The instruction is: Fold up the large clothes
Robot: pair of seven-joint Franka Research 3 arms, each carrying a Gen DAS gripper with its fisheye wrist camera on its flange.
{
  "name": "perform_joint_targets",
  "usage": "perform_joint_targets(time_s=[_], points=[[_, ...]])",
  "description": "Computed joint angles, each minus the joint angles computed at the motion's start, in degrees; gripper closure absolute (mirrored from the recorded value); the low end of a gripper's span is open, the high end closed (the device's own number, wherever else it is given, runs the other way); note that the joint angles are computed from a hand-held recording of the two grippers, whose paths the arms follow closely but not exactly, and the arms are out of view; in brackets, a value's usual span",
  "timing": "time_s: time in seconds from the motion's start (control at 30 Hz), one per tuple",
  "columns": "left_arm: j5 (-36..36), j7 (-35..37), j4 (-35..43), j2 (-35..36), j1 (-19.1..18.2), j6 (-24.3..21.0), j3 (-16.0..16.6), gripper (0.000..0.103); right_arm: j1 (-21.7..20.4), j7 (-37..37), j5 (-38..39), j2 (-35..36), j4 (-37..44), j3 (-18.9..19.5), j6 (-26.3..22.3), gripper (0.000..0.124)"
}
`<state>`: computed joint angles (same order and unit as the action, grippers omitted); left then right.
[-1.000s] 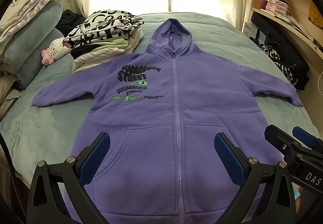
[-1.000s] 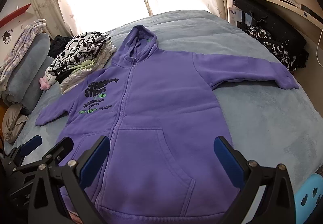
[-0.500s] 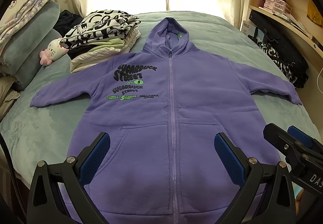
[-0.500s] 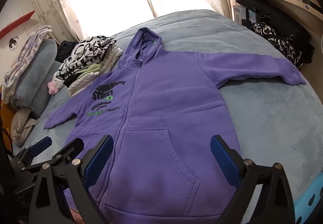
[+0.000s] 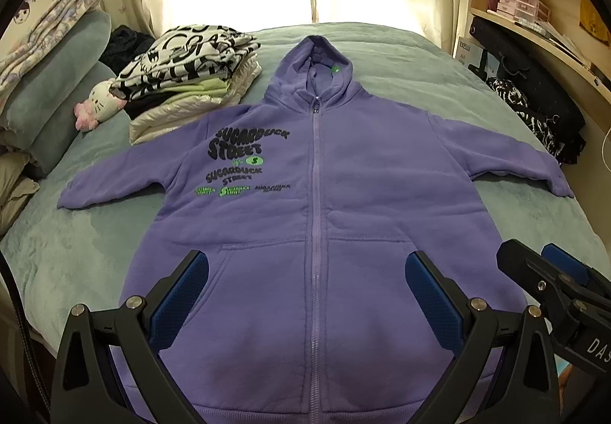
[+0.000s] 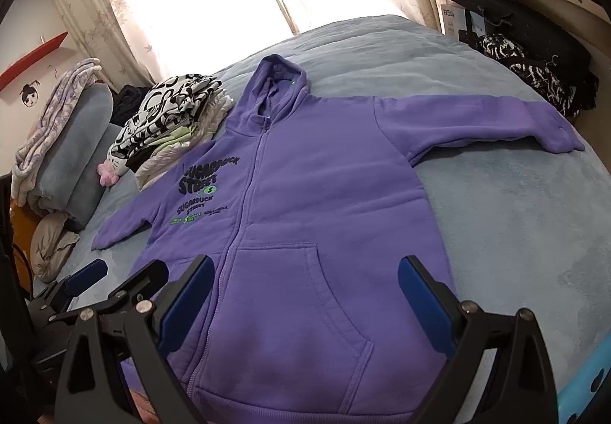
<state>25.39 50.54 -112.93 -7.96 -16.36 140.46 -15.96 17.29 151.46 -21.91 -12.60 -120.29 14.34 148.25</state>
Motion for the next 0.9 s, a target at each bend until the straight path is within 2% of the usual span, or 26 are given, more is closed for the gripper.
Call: perform_joint_targets(time_s=[0.1,0.27,0.43,0.6,0.7,0.9], points=[[1.4,-0.6,1.4,0.9,-0.1,-0.2,-0.4,0.001,0.0,-0.9,0.5,-0.3,-0.5,-0.4,0.7,0.026],[-1.5,2.4,6.1,4.3,-1.1,-1.4,-0.2,0.001,-1.1,-1.8,-0.2,-1.2,-1.1,-0.4,1.7,0.026],[-0.3,2.8,10.0,7.1,-2.0,-0.1,-0.3,0.001,-3.5,-1.2,-3.6,-2.6,-1.5,0.1,1.8,0.026],[3.8,1.8,17.7,12.5,-3.9,-2.1,-0.3,0.001,-6.4,-0.4,-9.8,-3.2,0.3,1.1,-2.5,0.026],[4.0,3.0,22.2,15.8,-5.1,-1.5,-0.1,0.001,-7.8,0.0,-14.8,-3.6,1.7,1.3,-6.3,0.026],[8.8,3.2,32.5,23.1,-9.4,-1.3,1.7,0.001,-11.1,1.6,-19.5,-6.3,0.5,-1.0,-5.0,0.026]])
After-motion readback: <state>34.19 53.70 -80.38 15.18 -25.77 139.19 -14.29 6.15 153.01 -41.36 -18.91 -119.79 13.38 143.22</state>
